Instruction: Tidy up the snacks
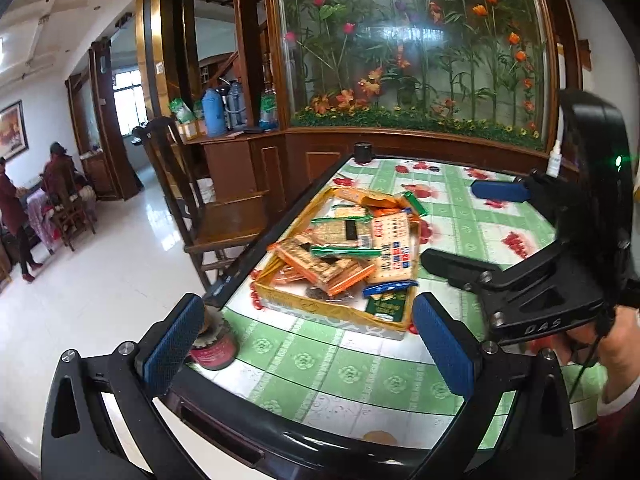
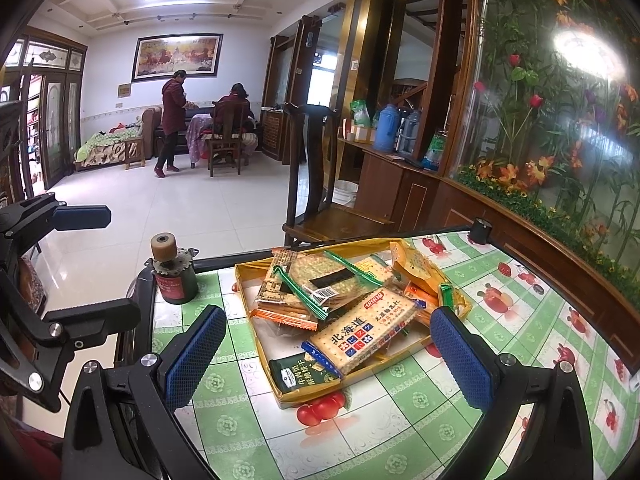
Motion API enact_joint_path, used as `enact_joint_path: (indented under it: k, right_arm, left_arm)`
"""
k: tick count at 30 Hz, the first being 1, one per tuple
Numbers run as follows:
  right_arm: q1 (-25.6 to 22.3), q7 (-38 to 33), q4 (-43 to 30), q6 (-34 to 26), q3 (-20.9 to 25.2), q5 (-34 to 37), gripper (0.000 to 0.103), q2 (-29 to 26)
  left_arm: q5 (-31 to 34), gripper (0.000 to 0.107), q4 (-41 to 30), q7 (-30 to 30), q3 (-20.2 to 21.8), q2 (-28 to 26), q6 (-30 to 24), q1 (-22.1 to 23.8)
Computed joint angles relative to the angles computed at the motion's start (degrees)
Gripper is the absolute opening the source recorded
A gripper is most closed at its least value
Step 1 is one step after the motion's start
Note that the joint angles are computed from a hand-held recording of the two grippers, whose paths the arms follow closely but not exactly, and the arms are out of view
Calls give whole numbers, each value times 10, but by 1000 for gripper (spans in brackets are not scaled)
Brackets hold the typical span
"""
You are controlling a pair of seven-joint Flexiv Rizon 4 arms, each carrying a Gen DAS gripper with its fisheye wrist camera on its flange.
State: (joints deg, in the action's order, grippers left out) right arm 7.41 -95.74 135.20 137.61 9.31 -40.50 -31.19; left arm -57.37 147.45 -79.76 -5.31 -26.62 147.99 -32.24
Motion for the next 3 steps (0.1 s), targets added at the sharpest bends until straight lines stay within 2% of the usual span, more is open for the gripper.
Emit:
enact_joint_path:
  k: [3]
  right_arm:
    - [0, -1, 0, 0, 0, 1, 103, 0]
  left_arm:
    - [9, 103, 1, -5, 0, 8, -17, 8]
